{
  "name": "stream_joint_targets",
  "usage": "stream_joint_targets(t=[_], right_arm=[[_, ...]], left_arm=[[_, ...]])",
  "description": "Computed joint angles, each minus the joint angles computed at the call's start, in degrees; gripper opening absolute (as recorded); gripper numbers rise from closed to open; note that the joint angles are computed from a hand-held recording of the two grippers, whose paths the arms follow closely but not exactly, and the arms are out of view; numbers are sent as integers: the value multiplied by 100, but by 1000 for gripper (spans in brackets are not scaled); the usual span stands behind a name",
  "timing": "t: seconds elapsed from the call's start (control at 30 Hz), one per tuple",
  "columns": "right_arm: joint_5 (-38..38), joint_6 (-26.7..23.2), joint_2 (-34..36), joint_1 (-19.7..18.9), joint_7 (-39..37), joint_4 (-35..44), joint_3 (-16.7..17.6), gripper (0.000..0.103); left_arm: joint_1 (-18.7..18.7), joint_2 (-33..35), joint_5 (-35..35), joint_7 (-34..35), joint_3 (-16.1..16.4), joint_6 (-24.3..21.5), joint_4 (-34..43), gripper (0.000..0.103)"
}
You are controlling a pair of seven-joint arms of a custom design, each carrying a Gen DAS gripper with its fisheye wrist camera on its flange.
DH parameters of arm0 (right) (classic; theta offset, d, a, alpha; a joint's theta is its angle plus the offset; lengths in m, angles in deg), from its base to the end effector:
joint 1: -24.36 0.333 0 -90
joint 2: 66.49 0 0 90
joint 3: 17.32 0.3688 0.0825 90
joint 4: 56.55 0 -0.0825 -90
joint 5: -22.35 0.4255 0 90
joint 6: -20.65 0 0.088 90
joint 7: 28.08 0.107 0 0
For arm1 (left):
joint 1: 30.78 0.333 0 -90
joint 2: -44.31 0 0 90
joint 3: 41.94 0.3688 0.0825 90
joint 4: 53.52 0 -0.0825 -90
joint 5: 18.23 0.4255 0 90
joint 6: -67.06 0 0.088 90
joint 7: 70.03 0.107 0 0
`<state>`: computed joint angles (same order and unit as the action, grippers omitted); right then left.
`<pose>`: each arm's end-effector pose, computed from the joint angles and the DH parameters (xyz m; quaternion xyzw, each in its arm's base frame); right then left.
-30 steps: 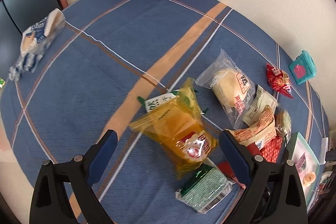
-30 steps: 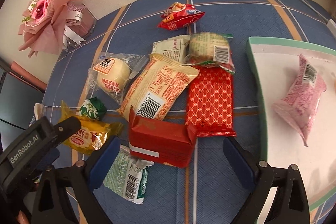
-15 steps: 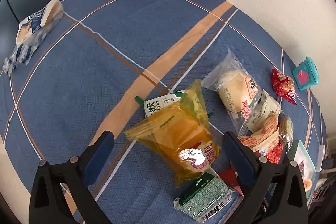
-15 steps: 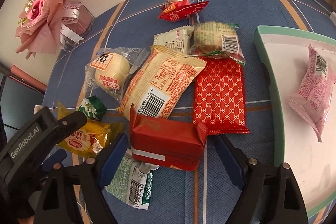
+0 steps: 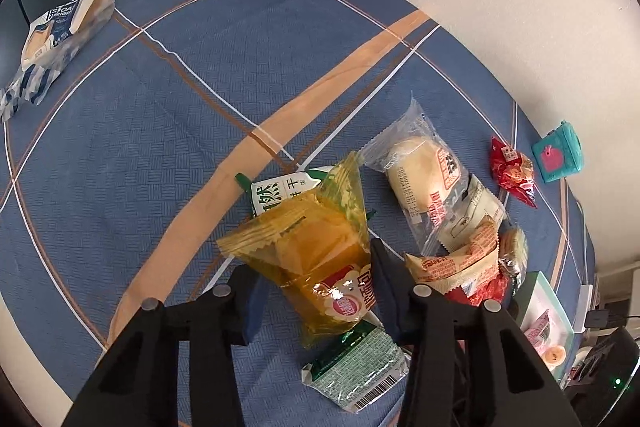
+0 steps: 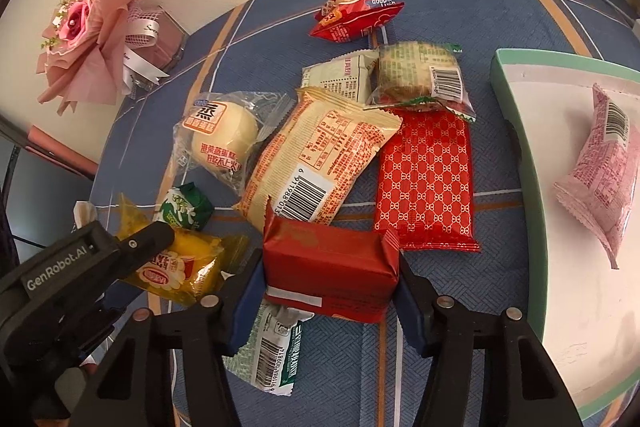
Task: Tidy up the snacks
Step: 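Grasp the red cake pack with the right tool while the left tool grasps the yellow bread bag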
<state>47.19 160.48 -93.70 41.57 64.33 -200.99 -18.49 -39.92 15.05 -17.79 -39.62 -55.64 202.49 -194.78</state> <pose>0.4260 0.1226 0.5125 -0.6695 0.6968 0.0289 0.2556 0.4044 -0.1825 0.5422 -0.8753 0.4378 -0.1911 0.0757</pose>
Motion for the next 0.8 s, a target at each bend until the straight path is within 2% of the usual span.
stream_joint_targets(t=[0.53,0.8], right_arm=[[-210,-244,-381,-120,42,165,-39,62],[-534,-464,-674,-378,57,170,-106,62]], left_arm=[[89,-387,499,-79,-203,-129,251,47],[63,-395,714,-132,-357,-161,439,47]])
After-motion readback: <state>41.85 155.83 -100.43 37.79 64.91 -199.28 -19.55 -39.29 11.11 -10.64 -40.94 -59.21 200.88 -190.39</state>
